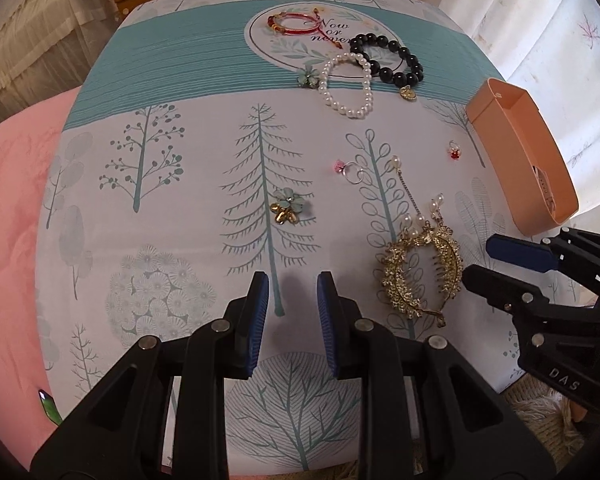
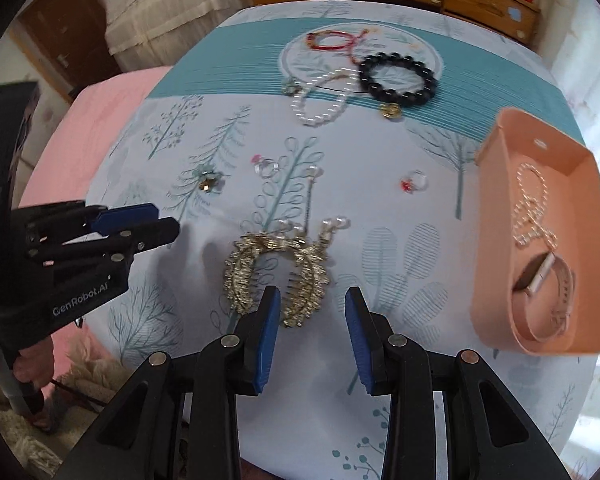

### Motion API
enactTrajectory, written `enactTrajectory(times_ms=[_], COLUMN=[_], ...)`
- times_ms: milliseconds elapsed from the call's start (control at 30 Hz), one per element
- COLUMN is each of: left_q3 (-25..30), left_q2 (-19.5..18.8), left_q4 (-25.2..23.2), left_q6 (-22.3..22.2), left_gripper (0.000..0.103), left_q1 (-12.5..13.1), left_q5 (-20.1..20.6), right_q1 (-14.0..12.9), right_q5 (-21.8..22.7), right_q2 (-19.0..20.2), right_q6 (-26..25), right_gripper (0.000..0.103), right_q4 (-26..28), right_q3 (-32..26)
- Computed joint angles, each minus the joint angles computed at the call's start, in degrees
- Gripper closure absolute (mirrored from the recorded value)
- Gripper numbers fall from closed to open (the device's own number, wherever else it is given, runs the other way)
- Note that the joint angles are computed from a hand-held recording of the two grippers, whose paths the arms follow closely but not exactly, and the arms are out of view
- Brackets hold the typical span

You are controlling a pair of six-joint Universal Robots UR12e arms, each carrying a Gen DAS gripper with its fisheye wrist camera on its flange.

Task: Organize jewelry
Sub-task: 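Withdraw both tools from the box and move the right tool to the gold hair comb, then close the right tool on the gold ornate hair comb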

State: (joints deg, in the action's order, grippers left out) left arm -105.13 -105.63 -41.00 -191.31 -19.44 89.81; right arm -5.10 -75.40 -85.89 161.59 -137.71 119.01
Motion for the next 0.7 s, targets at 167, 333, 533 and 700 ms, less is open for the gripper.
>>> enactTrajectory(times_ms=[167,333,533,700], left_q3=[-0.79,-1.56,-2.24,-2.51], left_q2=[0.45,0.97,1.57,1.74], left_q4=[-0.18,-0.46,-0.52,-0.78], left_q6=[-1.45,-3.73,-5.41,-6.15], left_gripper=[0.081,0.081,0.081,0.081], left_q1=[0.78,1.56,2.02,2.33], left_q5=[-0.62,-0.9,-0.67,-0.95], right_q1=[0.54,0.58,1.27,1.98], right_q5=[2.76,6.24,5.82,3.88], right_q2=[0.77,2.04,4.4,5.13], right_q6=[-10.47,-21.4,-27.0,-31.26], right_gripper=[0.068,0.075,0.081,0.081], right_q4=[-2.9,0.17,4.79,5.23], right_q3=[-0.07,-2.16,-5.19,-5.76])
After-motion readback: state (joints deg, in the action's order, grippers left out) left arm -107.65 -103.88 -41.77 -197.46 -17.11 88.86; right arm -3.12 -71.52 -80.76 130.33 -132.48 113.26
